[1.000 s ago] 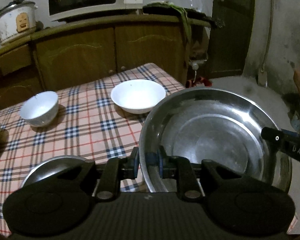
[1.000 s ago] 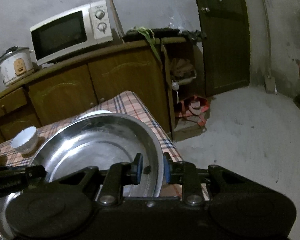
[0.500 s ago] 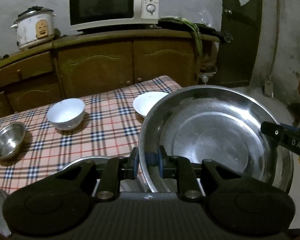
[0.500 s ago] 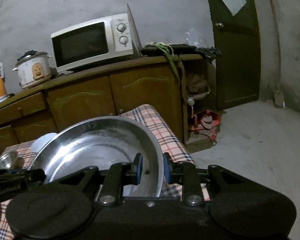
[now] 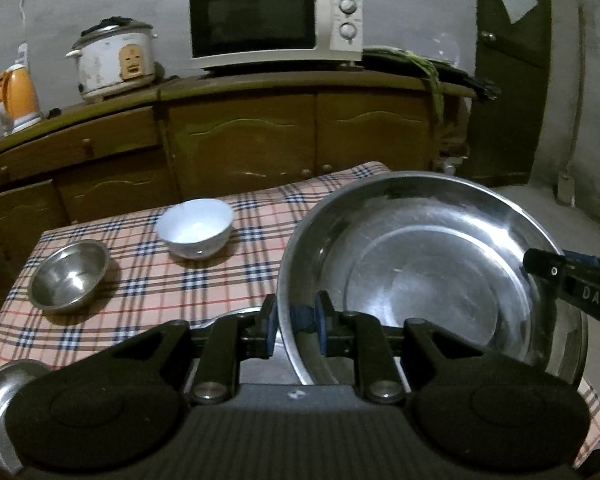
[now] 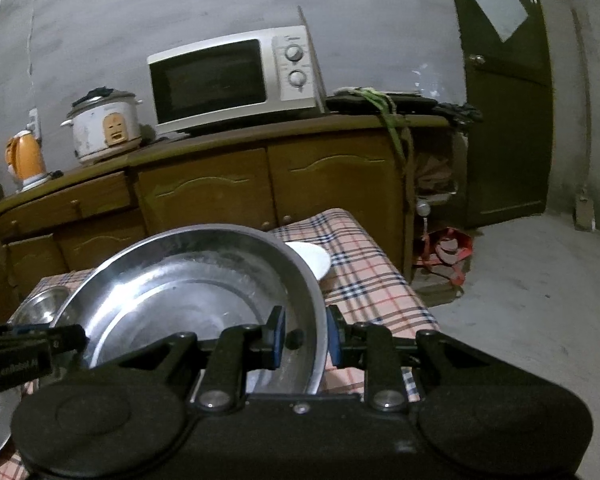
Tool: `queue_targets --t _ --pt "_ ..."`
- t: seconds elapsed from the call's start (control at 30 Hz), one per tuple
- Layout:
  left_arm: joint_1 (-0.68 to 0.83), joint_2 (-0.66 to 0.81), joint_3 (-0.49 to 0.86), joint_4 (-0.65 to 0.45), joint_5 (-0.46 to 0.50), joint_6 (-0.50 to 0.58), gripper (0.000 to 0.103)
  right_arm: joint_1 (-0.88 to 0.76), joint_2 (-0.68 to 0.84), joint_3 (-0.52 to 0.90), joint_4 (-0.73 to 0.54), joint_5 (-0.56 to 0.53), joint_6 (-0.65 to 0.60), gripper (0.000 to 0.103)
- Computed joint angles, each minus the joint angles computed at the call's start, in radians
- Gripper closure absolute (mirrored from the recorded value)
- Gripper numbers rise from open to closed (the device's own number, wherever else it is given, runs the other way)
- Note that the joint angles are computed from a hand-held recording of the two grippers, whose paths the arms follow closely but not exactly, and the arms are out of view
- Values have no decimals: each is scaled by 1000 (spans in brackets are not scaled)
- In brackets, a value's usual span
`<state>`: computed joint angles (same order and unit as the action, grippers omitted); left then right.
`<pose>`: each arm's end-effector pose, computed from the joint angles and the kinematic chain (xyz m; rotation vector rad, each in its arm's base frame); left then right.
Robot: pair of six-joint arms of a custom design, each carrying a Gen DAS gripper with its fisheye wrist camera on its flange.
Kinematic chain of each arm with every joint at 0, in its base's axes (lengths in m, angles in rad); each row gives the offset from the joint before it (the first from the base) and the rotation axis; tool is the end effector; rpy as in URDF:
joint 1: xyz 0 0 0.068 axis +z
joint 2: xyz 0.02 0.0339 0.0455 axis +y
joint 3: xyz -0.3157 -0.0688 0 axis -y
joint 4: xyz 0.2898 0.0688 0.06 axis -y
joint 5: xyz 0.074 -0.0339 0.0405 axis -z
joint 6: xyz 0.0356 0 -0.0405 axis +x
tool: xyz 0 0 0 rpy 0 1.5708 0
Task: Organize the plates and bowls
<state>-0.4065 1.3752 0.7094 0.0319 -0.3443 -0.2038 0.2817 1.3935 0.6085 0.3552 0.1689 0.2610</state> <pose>0.2897 -0.1116 0.2277 0.0294 2.1622 0.0298 0.3003 0.0807 0.2164 0.0877 1.9967 0.1805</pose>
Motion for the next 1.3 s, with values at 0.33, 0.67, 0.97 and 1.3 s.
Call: queue_targets --t 0.33,0.67,0.97,1.3 --pt "68 -63 -45 -25 16 5 83 92 30 29 -6 42 3 74" --pt "156 -116 -76 -65 38 18 82 182 90 96 -25 68 3 74" --pt "248 -114 -107 -51 84 32 82 248 169 144 -30 83 2 74" --pt "332 -30 -106 9 141 58 81 275 279 204 -1 79 10 74"
